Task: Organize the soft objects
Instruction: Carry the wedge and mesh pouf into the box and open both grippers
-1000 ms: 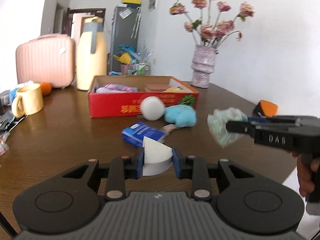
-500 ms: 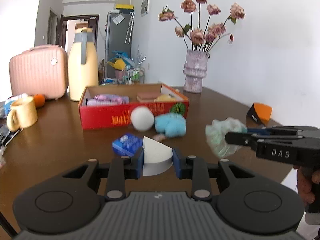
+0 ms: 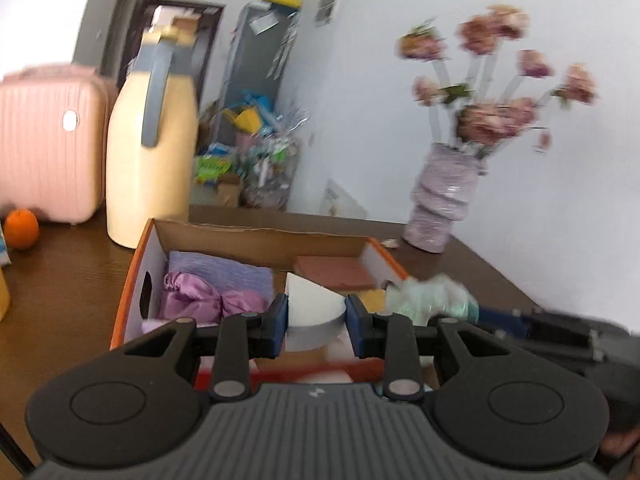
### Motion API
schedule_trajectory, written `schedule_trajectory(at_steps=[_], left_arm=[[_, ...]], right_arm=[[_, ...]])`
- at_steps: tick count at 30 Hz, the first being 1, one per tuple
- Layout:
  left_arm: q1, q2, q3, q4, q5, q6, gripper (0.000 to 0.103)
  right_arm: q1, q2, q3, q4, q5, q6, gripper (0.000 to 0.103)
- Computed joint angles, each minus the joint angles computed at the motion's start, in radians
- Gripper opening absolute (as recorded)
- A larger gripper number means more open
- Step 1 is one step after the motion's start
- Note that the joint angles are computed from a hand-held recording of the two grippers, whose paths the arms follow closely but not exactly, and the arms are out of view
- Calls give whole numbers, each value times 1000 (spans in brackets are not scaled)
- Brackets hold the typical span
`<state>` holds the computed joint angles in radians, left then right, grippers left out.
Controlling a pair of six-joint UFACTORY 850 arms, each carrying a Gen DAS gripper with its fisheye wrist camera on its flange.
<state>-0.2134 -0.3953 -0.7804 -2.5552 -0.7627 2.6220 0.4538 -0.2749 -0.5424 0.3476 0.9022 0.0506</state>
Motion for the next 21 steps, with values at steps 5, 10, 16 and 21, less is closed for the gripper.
schedule_trajectory(at_steps=[5,10,16,21], left_arm=[[-9,-133,-163,23,85,-68,32],[-23,-213,-247,44,147,-85,35],[-26,-247,-266,95,173,-113,60],[-16,-201,-220,61,134,-55,69]], right_arm=[[-78,-161,-175,-136,-128,52,28],[-93,-267,-285,-231,-208,108,30],[-101,-303,-313,-297,-225,198,57],[-83,-238,-254,-186,-194,85,67]])
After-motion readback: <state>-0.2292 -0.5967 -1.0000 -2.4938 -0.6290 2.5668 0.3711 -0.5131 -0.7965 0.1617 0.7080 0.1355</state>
